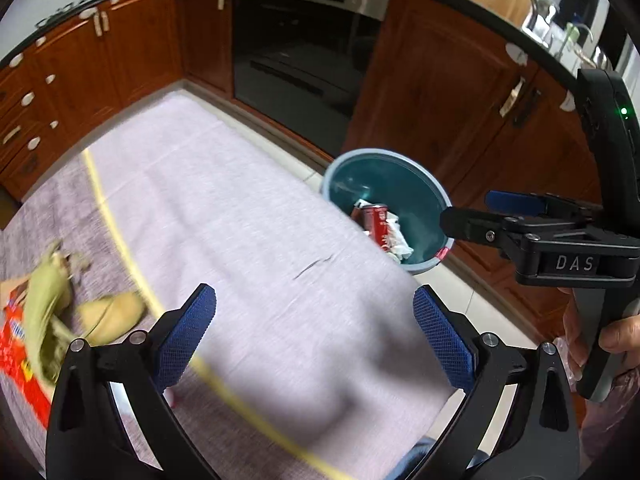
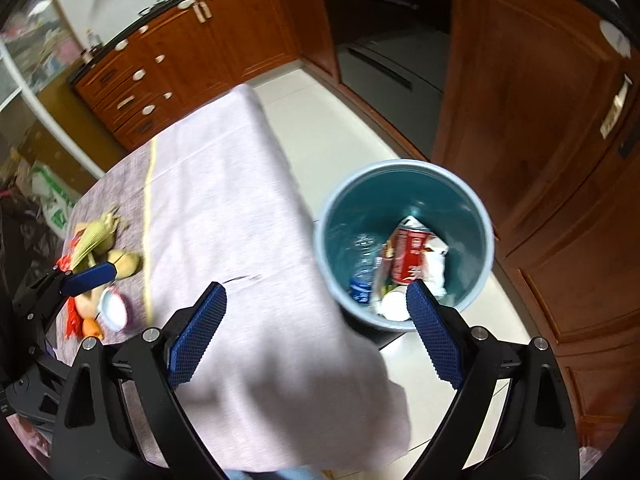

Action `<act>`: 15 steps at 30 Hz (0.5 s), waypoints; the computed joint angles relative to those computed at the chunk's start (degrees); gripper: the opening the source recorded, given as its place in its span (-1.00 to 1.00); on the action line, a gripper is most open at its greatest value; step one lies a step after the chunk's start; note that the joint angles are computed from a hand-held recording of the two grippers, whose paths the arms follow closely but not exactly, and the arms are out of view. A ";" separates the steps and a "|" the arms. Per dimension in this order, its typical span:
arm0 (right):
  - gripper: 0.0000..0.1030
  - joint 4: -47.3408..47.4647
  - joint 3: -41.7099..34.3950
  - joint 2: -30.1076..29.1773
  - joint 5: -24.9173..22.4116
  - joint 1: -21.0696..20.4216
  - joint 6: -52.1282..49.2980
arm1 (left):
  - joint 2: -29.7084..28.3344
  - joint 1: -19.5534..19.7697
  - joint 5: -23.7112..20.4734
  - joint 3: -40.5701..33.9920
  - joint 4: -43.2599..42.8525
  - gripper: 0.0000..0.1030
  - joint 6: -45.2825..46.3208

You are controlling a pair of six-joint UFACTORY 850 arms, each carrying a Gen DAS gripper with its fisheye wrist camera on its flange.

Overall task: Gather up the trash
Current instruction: 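Move both tools back over the table toward the bowl and orange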

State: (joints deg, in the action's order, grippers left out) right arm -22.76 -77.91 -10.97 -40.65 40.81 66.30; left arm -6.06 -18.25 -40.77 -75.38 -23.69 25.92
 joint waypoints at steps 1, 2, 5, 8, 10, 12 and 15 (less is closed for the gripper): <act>0.69 -0.11 -0.95 -0.52 -0.52 0.57 -0.12 | 0.95 0.85 0.06 0.85 -0.57 0.92 0.40; 0.69 -0.28 -2.23 -1.23 -1.15 1.34 -0.37 | 1.62 1.58 0.06 1.44 -0.96 0.92 0.74; 0.70 -0.43 -6.15 -3.56 -2.89 3.28 -1.59 | 4.05 4.36 0.65 3.78 -1.81 0.92 1.83; 0.70 -0.24 -10.39 -6.38 -4.21 5.17 -3.05 | 6.30 7.73 0.86 5.95 -1.90 0.92 3.02; 0.73 0.30 -13.06 -8.33 -4.94 6.03 -4.40 | 7.49 10.31 1.12 7.28 -1.40 0.92 3.87; 0.73 0.91 -15.53 -10.25 -5.47 6.72 -5.69 | 8.18 12.77 1.05 8.24 -0.94 0.92 4.32; 0.73 3.59 -20.51 -14.52 -6.10 7.74 -9.21 | 8.87 17.08 0.39 9.77 -1.79 0.92 5.72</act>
State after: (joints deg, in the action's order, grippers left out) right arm -19.17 -98.42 -25.49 -46.74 48.55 57.10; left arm 2.81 -1.17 -40.38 -65.61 -25.48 31.64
